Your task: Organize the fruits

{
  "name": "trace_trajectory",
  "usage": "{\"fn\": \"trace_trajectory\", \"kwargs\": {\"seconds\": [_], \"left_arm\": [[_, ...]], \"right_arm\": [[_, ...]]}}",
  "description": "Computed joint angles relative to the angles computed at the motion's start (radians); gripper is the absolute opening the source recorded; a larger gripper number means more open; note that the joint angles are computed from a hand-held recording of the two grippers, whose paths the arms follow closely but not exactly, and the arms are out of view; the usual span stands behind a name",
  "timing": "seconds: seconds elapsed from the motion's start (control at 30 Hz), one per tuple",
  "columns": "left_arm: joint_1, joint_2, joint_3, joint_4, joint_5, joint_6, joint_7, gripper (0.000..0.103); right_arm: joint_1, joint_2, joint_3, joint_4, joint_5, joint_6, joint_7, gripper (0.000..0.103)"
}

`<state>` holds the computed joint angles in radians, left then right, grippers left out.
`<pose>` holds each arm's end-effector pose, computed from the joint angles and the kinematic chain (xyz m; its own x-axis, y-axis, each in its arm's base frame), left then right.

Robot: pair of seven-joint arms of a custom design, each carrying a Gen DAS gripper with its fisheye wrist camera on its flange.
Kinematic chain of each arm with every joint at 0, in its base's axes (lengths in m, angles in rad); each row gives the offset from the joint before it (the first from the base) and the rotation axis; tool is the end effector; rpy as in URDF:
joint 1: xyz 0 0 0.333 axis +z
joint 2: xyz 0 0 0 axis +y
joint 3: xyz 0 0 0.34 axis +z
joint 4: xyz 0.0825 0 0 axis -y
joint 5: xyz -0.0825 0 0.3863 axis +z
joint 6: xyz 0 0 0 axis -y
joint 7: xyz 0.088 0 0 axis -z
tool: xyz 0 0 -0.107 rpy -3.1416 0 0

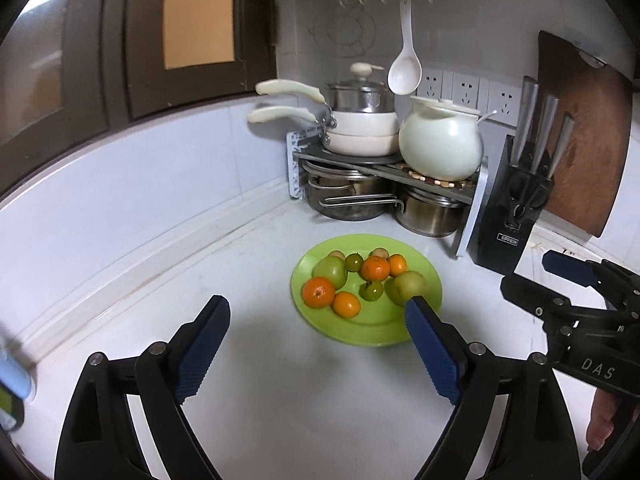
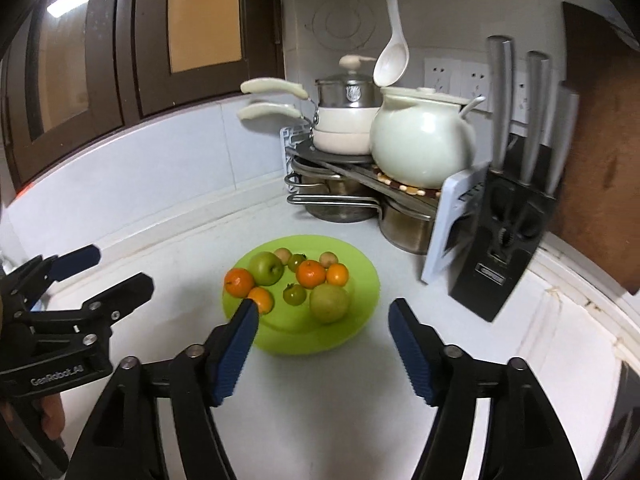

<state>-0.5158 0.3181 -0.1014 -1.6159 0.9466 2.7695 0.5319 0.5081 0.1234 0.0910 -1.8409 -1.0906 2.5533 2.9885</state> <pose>0.5623 -0.4292 0.5488 -0.2889 -0.9570 -0.0269 -0.5082 0.1771 -0.8429 0.5247 0.3697 0.5418 -0.0457 -0.9986 -0.0248 -0.5595 0.0461 -0.8275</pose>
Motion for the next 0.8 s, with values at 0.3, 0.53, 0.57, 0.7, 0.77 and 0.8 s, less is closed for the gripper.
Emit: {"fn": "trace_trajectory", "kwargs": {"seconds": [0.3,0.53,0.57,0.7,0.77,0.8], "left_arm": [[-0.015,-0.146,-0.048,-0.175,0.208,-0.055,-0.275,0.095],[0.011,-0.249,-0.144,-0.267,0.304,-0.126,-0.409,0.103],[0.015,-0.260,-0.157,-0.276,0.309,-0.137,-0.420,0.103],[0.021,-0.316,-0.208,-0.324,0.335,-0.197,-0.461,0.103],[0.025,-0.334,-0.228,-0.341,0.337,-0.215,-0.471,0.103],[0.025,-0.347,-0.239,-0.353,0.338,-0.229,-0.480,0.103]], "right_arm": [[-0.008,-0.141,0.060,-0.154,-0.054,-0.028,0.077,0.077],[-0.035,-0.264,0.130,-0.272,-0.069,-0.042,0.115,0.080],[-0.039,-0.283,0.139,-0.289,-0.069,-0.041,0.121,0.080],[-0.057,-0.351,0.181,-0.348,-0.071,-0.051,0.143,0.081],[-0.064,-0.384,0.199,-0.377,-0.068,-0.053,0.153,0.082],[-0.069,-0.397,0.207,-0.387,-0.064,-0.053,0.153,0.083]]}}
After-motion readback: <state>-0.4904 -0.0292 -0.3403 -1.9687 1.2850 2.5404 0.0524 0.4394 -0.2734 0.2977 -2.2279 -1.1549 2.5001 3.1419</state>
